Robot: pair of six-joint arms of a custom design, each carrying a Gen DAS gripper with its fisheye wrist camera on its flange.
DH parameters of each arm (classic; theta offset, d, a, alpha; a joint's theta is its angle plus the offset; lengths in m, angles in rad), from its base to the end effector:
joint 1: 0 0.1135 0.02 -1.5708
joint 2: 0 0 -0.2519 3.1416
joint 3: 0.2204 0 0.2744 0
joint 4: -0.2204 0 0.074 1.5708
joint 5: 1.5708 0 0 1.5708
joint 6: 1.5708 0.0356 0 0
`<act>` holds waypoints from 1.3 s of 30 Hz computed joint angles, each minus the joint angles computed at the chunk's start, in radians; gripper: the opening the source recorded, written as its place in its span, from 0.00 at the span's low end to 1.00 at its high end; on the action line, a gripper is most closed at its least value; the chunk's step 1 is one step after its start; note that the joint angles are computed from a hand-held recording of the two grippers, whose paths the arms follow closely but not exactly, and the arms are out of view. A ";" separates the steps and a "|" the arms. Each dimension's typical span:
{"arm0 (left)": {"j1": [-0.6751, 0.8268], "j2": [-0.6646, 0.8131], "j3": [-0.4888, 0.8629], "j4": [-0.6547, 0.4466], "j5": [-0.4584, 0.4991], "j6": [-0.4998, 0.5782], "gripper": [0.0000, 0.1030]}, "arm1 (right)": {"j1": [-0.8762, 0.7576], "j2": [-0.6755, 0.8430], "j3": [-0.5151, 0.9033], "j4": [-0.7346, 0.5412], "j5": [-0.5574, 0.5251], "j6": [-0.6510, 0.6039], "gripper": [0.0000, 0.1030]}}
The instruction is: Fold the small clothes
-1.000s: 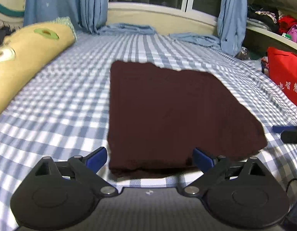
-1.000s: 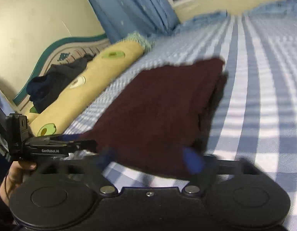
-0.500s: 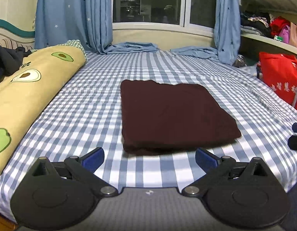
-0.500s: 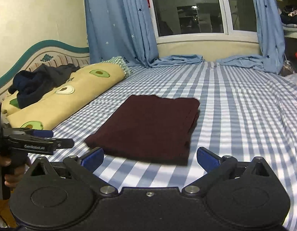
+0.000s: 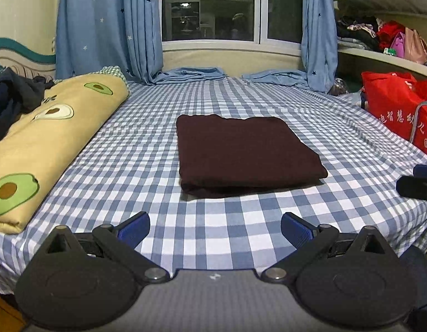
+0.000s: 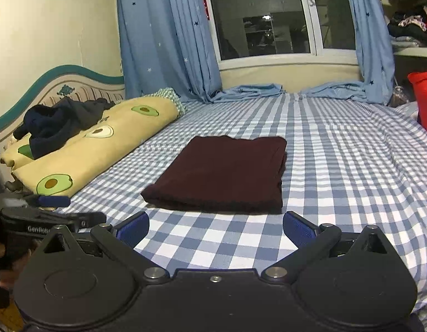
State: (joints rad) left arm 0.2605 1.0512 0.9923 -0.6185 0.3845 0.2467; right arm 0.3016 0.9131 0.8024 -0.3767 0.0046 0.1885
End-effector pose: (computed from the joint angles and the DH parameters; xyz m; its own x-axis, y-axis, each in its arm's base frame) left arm 0.2442 0.0513 0.3092 -0.5766 0.0806 -0.8130 0.1902 0.9810 -0.0377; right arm 0.2250 0.0698 0.2916 -0.4942 0.0425 -0.8683 -0.2042 0.9652 0.1635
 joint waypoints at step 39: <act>0.004 0.066 0.019 0.042 0.095 0.068 0.99 | 0.013 0.050 0.007 0.012 0.054 0.027 1.00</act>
